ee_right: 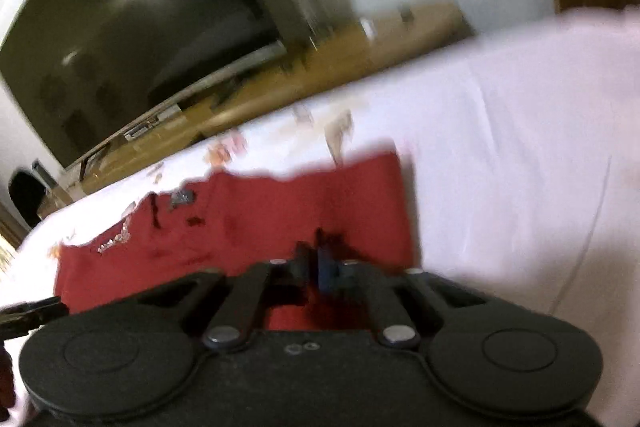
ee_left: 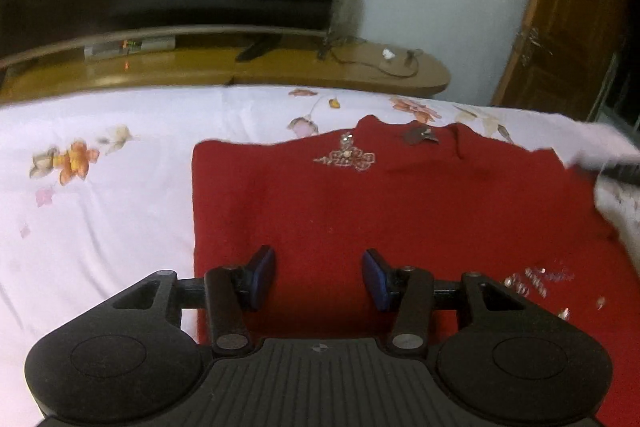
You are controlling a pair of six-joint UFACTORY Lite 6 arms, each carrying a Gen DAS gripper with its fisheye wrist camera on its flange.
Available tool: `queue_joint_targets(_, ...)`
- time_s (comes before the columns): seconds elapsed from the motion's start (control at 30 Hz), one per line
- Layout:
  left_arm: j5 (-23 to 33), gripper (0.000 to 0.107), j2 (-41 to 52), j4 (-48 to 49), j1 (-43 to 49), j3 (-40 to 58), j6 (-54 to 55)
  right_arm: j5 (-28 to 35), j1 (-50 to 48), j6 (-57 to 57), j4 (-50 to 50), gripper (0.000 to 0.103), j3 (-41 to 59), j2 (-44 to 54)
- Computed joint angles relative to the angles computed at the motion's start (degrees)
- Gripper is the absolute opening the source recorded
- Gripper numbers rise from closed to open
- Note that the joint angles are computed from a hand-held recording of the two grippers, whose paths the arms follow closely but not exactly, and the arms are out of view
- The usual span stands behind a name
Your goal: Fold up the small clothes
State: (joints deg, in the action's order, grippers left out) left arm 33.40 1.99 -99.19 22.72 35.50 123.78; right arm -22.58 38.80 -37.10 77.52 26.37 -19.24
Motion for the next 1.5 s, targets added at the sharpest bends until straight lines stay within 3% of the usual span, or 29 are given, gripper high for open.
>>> queue_joint_targets(0.13,1.3,0.048,0.4,-1.1,1.3,-0.8,1.9,-15.4,11.0,-13.9,6.7,0.005,-0.2,-3.5)
queue_joint_targets(0.27,-0.9,0.048,0.3,-3.3,-0.6,-0.8,3.8,-10.6,4.4,-14.9,8.2,0.002,-1.0,6.2)
queue_joint_targets(0.33,-1.5,0.049,0.9,-3.0,-0.8,0.1,3.9,-9.9,3.8,-12.8,7.6,0.003,-2.4,4.9)
queue_joint_targets(0.4,-2.4,0.049,-0.4,-2.1,-1.1,-0.1,2.6,-12.9,6.1,-12.2,9.6,0.015,-4.0,0.7)
queue_joint_targets(0.53,0.2,0.050,-9.3,-7.6,-3.5,-4.0,2.1,-19.3,14.0,-14.1,10.7,0.019,-1.4,-1.2)
queue_joint_targets(0.67,-9.4,0.050,-7.2,-14.5,-16.5,-1.4,5.3,-14.6,15.2,-14.7,6.2,0.022,8.0,11.3)
queue_joint_targets(0.77,-13.0,0.050,-3.3,-26.7,-22.3,-1.2,16.2,-14.4,16.9,-16.9,5.5,0.024,15.7,23.2)
queue_joint_targets(0.87,-10.2,0.063,-3.2,-37.9,-21.5,-5.1,29.0,-16.9,18.2,-22.7,8.8,0.023,19.4,29.8)
queue_joint_targets(1.07,-4.7,0.063,-7.9,-22.5,-9.5,-9.9,20.2,-21.9,16.6,-22.1,12.4,0.026,7.3,18.2)
queue_joint_targets(1.1,-4.3,0.063,-7.5,-22.1,-9.2,-9.7,19.7,-21.1,15.4,-21.7,12.8,0.033,4.8,15.3)
queue_joint_targets(1.13,-5.5,0.063,-7.2,-24.0,-10.4,-9.3,20.8,-19.0,13.4,-19.3,10.8,0.040,2.2,12.4)
queue_joint_targets(1.23,-10.8,0.064,-7.7,-33.1,-16.0,-7.9,25.3,-16.7,11.4,-17.5,9.7,0.040,1.9,11.8)
queue_joint_targets(1.4,-12.7,0.064,-13.7,-37.7,-20.3,-12.5,30.2,-24.5,21.6,-18.6,13.6,0.036,1.7,6.8)
queue_joint_targets(1.5,-12.4,0.076,-10.5,-39.4,-20.0,-11.2,28.0,-19.7,20.8,-19.3,12.1,0.039,3.7,13.1)
